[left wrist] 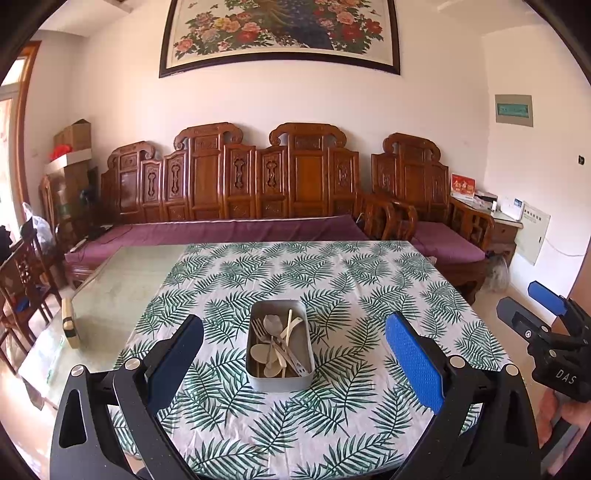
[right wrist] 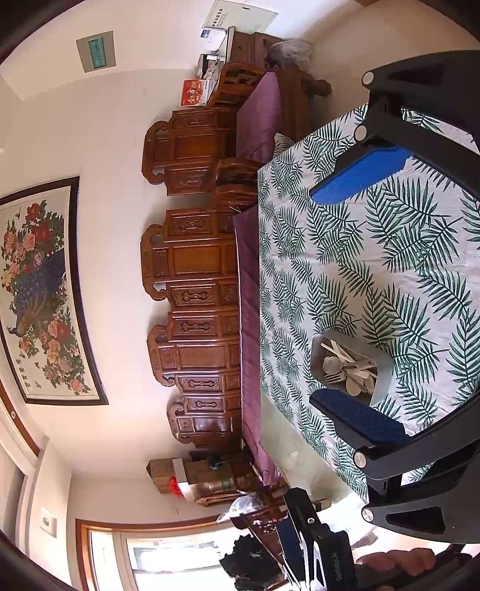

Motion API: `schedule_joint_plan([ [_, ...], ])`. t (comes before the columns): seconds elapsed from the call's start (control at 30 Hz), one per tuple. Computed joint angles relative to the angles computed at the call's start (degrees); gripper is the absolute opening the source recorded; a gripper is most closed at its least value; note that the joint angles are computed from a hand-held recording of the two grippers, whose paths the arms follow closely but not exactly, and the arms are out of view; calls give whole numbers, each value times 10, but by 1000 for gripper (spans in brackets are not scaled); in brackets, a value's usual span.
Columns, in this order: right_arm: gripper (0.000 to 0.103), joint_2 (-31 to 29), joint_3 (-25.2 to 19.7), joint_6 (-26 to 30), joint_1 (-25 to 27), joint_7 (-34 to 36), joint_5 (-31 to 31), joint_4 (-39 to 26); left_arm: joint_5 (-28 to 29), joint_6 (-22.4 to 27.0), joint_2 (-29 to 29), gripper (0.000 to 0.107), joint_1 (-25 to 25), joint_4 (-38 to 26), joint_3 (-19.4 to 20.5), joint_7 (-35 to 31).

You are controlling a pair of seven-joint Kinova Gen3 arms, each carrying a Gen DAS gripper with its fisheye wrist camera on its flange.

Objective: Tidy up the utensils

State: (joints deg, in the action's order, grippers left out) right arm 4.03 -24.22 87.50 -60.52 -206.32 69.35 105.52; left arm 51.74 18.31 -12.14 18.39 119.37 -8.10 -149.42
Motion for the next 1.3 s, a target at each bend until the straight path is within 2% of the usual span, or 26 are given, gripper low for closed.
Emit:
schedule_joint_plan([
  [1.3,100,-3,-2,-2,3,-8,-2,11,-6,0,-2,95,4,-1,0,6],
])
